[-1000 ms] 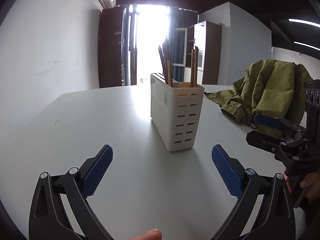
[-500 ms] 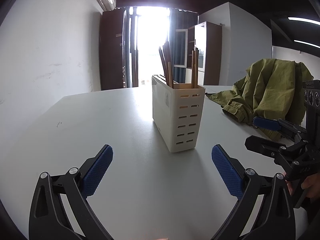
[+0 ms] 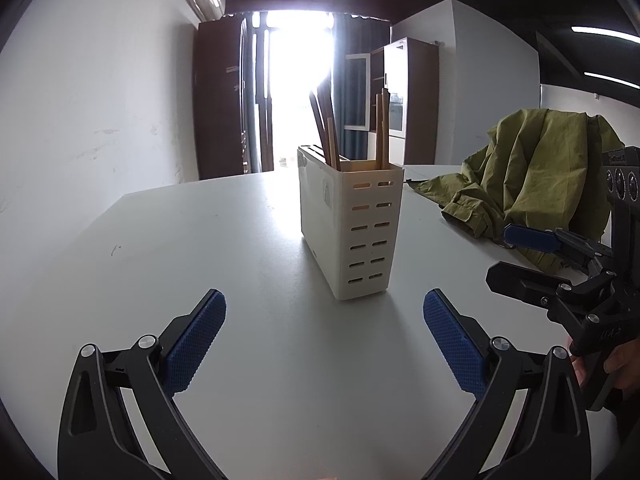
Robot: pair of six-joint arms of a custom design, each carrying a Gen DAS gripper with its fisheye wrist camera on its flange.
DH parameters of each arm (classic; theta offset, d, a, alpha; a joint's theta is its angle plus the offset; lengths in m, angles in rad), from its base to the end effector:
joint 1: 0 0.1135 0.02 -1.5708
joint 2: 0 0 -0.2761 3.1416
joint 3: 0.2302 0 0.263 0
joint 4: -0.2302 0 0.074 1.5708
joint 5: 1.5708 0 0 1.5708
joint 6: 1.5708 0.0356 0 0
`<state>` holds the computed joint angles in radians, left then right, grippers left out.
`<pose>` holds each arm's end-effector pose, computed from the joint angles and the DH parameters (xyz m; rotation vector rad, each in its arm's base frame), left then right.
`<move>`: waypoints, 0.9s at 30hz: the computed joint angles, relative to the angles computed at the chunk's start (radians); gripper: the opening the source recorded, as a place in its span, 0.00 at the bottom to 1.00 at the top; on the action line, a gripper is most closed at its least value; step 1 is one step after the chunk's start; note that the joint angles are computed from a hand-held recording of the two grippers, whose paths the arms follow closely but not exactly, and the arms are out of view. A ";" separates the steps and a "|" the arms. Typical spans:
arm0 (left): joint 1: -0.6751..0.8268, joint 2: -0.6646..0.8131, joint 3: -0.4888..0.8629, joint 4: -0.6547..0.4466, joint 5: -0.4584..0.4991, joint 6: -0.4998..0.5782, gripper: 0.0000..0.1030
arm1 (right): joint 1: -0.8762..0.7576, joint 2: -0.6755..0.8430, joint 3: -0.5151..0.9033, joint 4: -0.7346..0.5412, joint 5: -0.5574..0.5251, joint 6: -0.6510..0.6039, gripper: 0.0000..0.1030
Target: Organize utensils
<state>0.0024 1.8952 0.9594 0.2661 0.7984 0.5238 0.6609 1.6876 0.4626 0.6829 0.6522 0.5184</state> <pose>0.3858 -0.0246 0.1433 0.9212 1.8500 -0.5701 0.2367 0.1567 0.1144 0.2339 1.9801 0.0649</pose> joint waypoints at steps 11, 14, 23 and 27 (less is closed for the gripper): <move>0.001 -0.011 -0.029 0.045 0.004 -0.004 0.94 | 0.010 0.010 0.013 -0.011 0.012 -0.022 0.96; 0.008 -0.012 -0.015 0.018 0.018 0.000 0.94 | 0.013 0.011 0.016 -0.013 0.016 -0.030 0.96; 0.008 -0.016 -0.020 0.020 0.018 0.006 0.94 | 0.015 0.009 0.016 -0.015 0.017 -0.033 0.96; 0.007 -0.016 -0.014 0.000 0.022 0.017 0.94 | 0.015 0.005 0.017 -0.020 0.019 -0.038 0.96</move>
<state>0.0098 1.8795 0.9453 0.2661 0.8201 0.5409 0.6761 1.6931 0.4797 0.6628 0.6711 0.4804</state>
